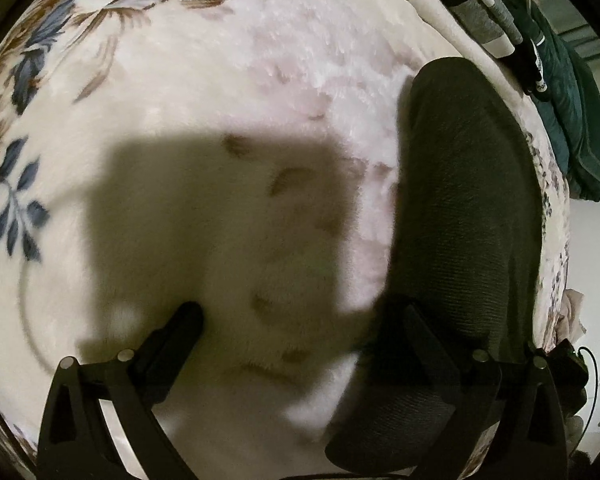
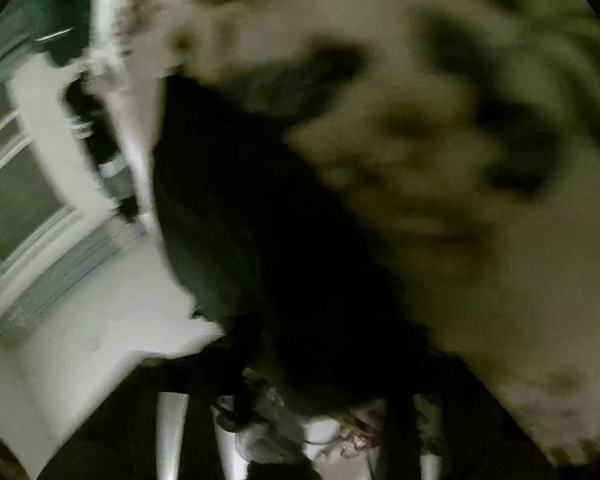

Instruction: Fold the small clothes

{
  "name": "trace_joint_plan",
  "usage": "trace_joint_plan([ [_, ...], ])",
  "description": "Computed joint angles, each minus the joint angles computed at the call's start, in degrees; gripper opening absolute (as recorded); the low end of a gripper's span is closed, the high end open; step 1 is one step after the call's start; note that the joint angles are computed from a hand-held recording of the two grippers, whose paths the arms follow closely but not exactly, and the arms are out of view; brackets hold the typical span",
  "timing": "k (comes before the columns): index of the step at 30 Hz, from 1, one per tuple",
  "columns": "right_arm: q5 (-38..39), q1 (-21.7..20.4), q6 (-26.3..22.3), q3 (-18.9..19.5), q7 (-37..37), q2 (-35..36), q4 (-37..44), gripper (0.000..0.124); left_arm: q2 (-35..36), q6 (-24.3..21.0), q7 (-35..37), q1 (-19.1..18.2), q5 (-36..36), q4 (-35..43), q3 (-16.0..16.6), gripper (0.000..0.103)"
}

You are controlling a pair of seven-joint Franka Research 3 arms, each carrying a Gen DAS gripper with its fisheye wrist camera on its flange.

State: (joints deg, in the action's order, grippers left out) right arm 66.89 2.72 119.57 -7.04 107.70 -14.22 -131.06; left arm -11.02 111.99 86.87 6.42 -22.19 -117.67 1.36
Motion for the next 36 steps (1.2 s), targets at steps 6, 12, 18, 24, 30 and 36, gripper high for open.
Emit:
trace_joint_plan([
  [6, -8.69, 0.36, -0.59, 0.12, -17.98, 0.90, 7.06, 0.019, -1.31, 0.53, 2.04, 0.22, -2.83, -1.42, 1.06, 0.102],
  [12, -23.60, -4.65, -16.49, -1.26, -9.92, 5.17, 12.25, 0.053, -1.59, -0.10, 1.87, 0.93, -4.41, -0.18, 1.80, 0.102],
  [18, -24.42, -5.53, -8.63, -0.76, -12.41, 8.91, 19.14, 0.067, 2.69, 3.40, 3.35, 0.46, -11.41, 4.48, 1.96, 0.102],
  [24, -20.65, -5.14, -10.80, 3.49, -15.99, 26.73, 36.02, 0.069, 15.03, 7.70, 4.17, 1.48, -16.19, 14.58, -2.08, 0.102],
  [30, -24.11, -4.41, -3.66, 5.52, -16.39, 28.99, 40.29, 0.007, 16.96, 13.57, 6.17, 2.61, -16.49, 15.78, -5.15, 0.019],
  [36, -29.18, -3.77, -1.21, 5.66, -13.12, 30.23, 43.19, 0.007, 18.45, 12.50, 6.73, 3.98, -17.97, 16.94, -5.51, 0.018],
])
